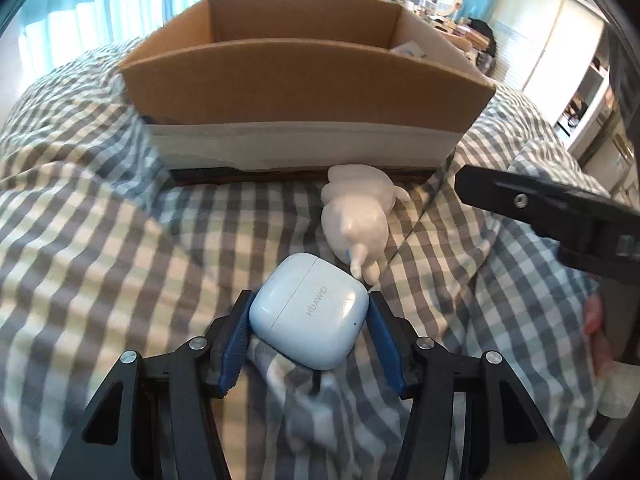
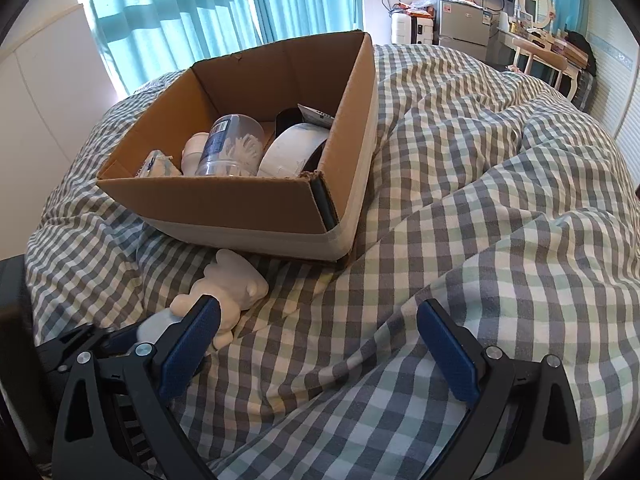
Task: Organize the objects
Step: 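Grasp the white Huawei earbud case with the left gripper while the right gripper grasps the white figurine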
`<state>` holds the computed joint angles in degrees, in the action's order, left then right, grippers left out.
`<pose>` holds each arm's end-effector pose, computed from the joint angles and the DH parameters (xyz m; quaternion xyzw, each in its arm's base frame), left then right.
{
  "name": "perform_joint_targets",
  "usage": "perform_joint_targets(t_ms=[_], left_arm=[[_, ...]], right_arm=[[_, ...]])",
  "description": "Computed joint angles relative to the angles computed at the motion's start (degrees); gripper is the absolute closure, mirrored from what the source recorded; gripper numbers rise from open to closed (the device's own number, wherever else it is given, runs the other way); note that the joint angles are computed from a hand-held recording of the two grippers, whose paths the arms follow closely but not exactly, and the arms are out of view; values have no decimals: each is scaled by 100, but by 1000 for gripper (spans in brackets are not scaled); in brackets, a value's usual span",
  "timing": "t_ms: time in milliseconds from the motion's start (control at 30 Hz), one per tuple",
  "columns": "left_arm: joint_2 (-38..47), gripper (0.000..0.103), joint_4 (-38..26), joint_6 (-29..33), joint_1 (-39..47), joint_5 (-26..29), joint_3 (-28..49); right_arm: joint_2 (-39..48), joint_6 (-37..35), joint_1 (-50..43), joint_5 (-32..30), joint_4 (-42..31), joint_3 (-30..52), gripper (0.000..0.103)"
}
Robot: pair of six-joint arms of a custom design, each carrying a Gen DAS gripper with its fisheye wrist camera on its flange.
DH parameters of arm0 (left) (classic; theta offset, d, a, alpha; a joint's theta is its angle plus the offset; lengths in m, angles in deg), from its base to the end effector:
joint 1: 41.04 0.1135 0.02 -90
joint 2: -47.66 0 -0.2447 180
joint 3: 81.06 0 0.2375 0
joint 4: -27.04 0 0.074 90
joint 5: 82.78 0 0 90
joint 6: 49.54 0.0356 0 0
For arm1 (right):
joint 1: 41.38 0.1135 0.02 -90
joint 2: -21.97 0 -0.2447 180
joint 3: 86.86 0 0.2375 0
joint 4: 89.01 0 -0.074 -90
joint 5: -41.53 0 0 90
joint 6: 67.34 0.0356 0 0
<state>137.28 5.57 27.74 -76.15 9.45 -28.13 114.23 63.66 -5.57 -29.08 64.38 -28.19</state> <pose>0.2173 -0.1545 0.1232 0.1919 0.9421 -0.1283 0.2431 0.2348 0.1548 0.1333 0.0864 0.9496 0.0299 0.2997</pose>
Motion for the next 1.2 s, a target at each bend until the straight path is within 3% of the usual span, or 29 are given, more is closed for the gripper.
perform_joint_targets(t_ms=[233, 633, 833, 933, 1067, 1200], left_arm=[[-849, 46, -970, 21, 746, 495, 201], [-320, 46, -532, 364, 1230, -400, 664], [-136, 46, -380, 346, 1458, -198, 631], [-226, 46, -319, 345, 1531, -102, 510], [-221, 46, -286, 363, 1583, -39, 466], [-277, 46, -272, 369, 1535, -92, 393]], right_arm=[[139, 49, 91, 116, -270, 282, 4], [1527, 502, 207, -271, -550, 1560, 4], [2253, 443, 229, -429, -520, 2197, 5], [2600, 391, 228, -443, -616, 2537, 14], [3011, 303, 290, -354, -935, 2987, 36], [2949, 317, 388, -219, -1044, 2963, 44]])
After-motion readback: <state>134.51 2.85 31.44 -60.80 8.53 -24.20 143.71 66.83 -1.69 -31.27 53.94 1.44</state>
